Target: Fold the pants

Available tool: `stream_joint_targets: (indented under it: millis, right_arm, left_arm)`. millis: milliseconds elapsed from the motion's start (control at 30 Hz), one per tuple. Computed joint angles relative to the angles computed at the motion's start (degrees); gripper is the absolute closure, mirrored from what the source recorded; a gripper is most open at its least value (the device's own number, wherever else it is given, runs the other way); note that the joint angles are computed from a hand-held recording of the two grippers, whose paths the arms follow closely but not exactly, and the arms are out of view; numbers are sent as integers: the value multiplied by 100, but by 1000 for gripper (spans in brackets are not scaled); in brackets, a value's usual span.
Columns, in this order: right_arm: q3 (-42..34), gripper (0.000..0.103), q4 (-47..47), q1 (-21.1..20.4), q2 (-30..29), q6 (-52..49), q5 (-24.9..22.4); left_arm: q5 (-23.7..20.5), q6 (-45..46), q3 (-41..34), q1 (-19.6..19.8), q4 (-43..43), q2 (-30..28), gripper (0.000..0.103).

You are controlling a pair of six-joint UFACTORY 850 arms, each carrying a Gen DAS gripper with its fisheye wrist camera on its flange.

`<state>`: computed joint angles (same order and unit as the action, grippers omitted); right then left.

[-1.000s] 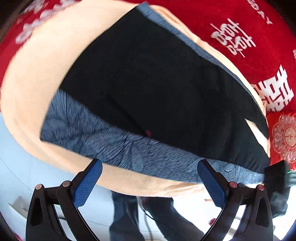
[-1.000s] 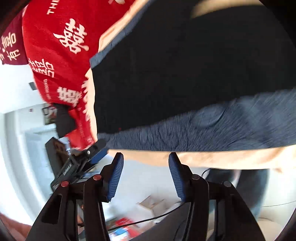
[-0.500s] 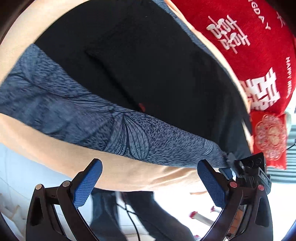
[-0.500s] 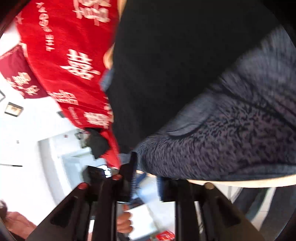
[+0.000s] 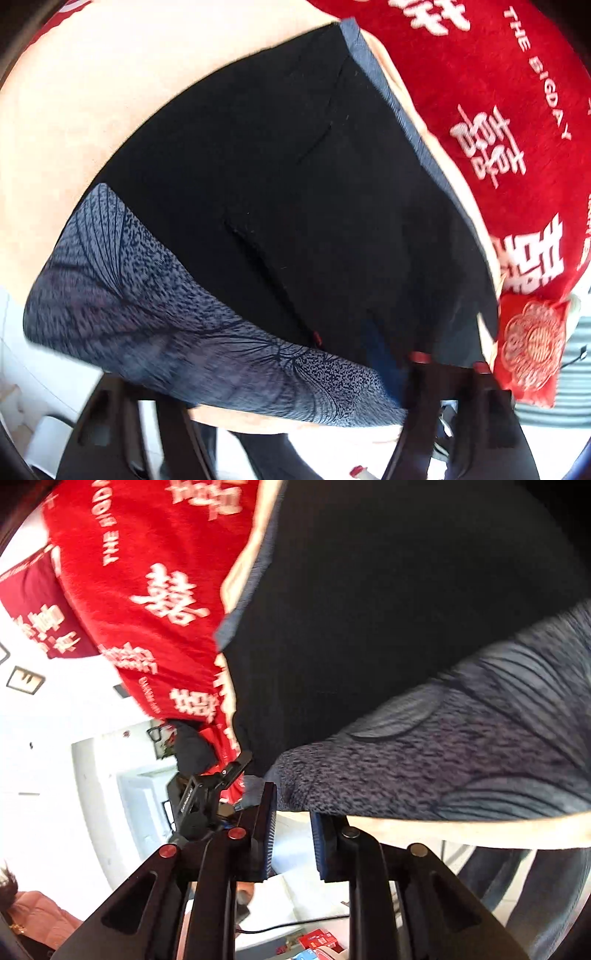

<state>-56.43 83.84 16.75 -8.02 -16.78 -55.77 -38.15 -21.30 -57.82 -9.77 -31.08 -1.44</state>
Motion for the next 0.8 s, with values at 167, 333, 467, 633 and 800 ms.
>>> stream_joint_targets:
  millis: [167,333,467,633,800]
  right_arm:
    - [634,53,311,-148,393,212,451]
    - [1224,96,1324,-302,760,125,664]
    - [575,95,361,-421,690,558,585]
    - [-1160,95,-963,-655,-120,765,-16]
    - [-3447,94,-1817,-782,-1593,942,-627]
  left_arm:
    - [-227,248,-124,17,163,-89,48]
    - [-486,218,-462,-26,384,-332,77]
    - [-682,307,-775,66,365,-322,83]
    - [-715,237,-1661,59,480,-623,83]
    - [-522,106,-3106,67,803,-1637,83]
